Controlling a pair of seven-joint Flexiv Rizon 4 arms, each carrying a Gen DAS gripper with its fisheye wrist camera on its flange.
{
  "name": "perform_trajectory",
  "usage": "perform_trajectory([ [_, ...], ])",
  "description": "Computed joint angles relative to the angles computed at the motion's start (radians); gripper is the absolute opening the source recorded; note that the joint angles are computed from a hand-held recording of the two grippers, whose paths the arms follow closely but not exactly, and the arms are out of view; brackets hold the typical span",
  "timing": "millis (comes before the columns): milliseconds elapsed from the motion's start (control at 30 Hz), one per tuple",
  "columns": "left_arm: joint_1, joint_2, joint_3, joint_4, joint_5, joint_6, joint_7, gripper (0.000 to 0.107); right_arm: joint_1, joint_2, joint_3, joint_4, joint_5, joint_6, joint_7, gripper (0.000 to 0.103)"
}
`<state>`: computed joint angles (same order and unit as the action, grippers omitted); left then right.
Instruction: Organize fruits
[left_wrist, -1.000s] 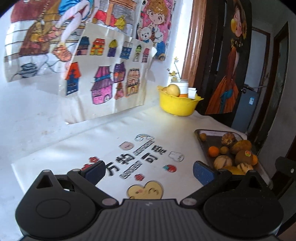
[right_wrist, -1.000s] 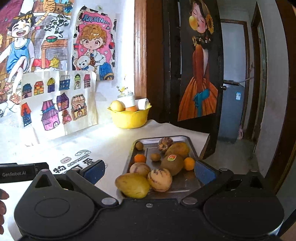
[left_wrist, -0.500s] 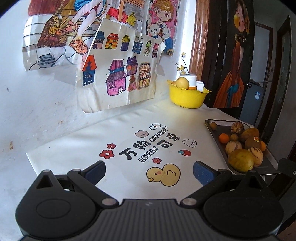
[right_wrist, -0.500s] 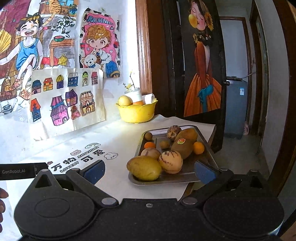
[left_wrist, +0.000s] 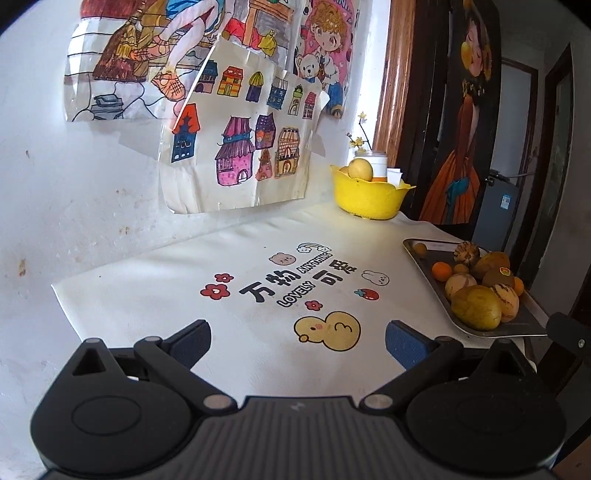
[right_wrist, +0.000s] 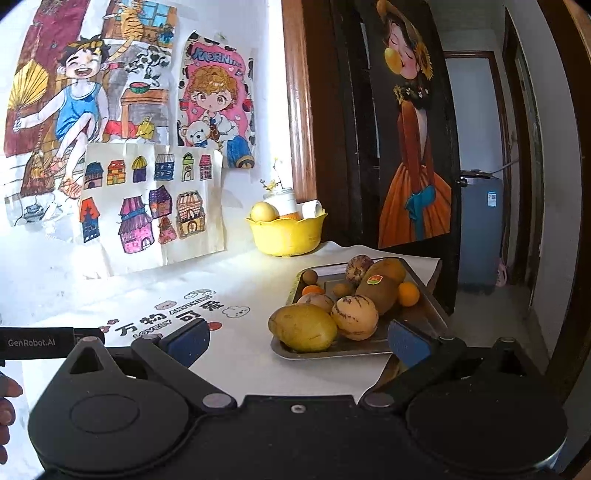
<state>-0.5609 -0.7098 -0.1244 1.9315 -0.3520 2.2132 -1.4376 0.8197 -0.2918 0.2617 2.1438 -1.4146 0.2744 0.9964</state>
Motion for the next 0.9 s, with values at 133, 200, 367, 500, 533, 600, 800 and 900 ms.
perform_trajectory([
  [133, 0.036, -0.007, -0.027, 0.014, 0.059, 0.03, -0.032, 0.103, 0.002, -0.005, 0.001, -0.001, 0.003, 0.004, 0.002, 0.102],
  [200, 0.034, -0.01, -0.023, 0.018, 0.065, 0.043, -0.035, 0.103, 0.002, -0.007, 0.0, 0.0, 0.003, 0.01, 0.004, 0.102],
  [367, 0.051, -0.018, -0.036, 0.022, 0.1, 0.068, -0.052, 0.103, 0.008, -0.018, -0.004, -0.008, -0.005, 0.008, -0.012, 0.102],
  [500, 0.056, -0.018, -0.039, 0.028, 0.11, 0.061, -0.054, 0.103, 0.01, -0.026, -0.008, -0.015, -0.013, 0.012, -0.024, 0.102],
  [533, 0.06, -0.017, -0.042, 0.031, 0.113, 0.06, -0.058, 0.103, 0.011, -0.029, -0.009, -0.018, -0.011, 0.011, -0.032, 0.102],
  [600, 0.067, -0.017, -0.048, 0.034, 0.122, 0.059, -0.07, 0.103, 0.014, -0.032, -0.009, -0.021, -0.007, 0.009, -0.039, 0.102],
  [800, 0.066, -0.019, -0.042, 0.04, 0.128, 0.061, -0.08, 0.103, 0.019, -0.034, -0.009, -0.022, 0.009, 0.008, -0.036, 0.102],
  [900, 0.069, -0.017, -0.044, 0.043, 0.132, 0.062, -0.086, 0.103, 0.02, -0.033, -0.01, -0.021, 0.008, 0.008, -0.035, 0.102],
])
